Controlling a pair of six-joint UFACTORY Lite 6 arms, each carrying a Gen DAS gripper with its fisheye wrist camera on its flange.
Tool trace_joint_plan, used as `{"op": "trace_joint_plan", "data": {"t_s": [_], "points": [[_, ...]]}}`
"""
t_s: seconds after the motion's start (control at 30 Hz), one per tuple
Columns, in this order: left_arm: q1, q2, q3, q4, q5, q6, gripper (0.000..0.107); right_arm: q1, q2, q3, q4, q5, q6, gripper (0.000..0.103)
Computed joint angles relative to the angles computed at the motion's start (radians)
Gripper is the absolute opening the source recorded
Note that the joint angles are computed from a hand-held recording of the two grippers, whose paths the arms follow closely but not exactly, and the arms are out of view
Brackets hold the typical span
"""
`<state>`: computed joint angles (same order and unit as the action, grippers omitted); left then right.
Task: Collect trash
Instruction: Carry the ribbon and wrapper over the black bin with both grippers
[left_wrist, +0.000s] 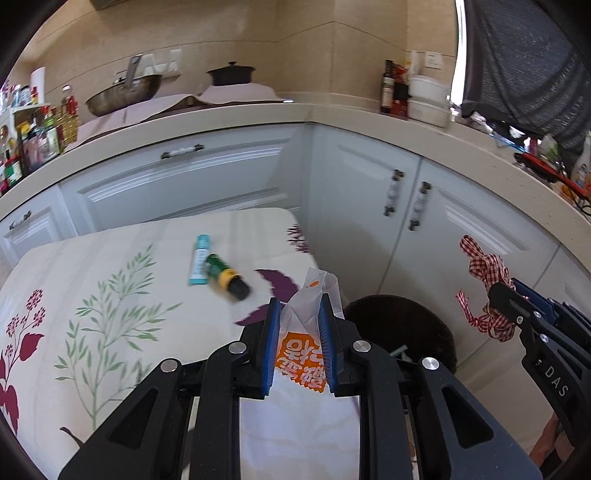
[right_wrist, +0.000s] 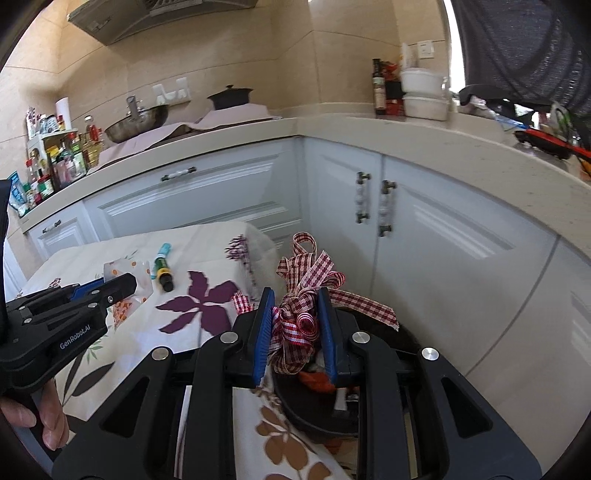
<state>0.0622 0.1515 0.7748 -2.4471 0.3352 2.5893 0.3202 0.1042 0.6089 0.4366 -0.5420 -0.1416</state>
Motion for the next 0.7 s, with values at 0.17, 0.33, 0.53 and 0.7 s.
{"op": "trace_joint_plan", "data": {"t_s": [0.17, 0.33, 0.53, 0.7], "points": [[-0.090, -0.009, -0.010, -0.136, -0.013, 0.106, 0.022, -0.053, -0.044, -0.051, -0.040, -0.006, 0.027, 0.023], [-0.164, 0.003, 0.001, -0.265, -0.024, 0.208, 0.022, -0.098, -0.063, -0.080, -0.087, -0.014, 0.058, 0.023], [-0.218, 0.027, 0.021, -0.381, -0.030, 0.303, 0.022, -0.154, -0.074, -0.096, -0.149, -0.019, 0.094, 0.023], [-0.254, 0.051, 0.039, -0.481, -0.033, 0.384, 0.022, -0.190, -0.054, -0.095, -0.189, -0.031, 0.123, 0.023]]}}
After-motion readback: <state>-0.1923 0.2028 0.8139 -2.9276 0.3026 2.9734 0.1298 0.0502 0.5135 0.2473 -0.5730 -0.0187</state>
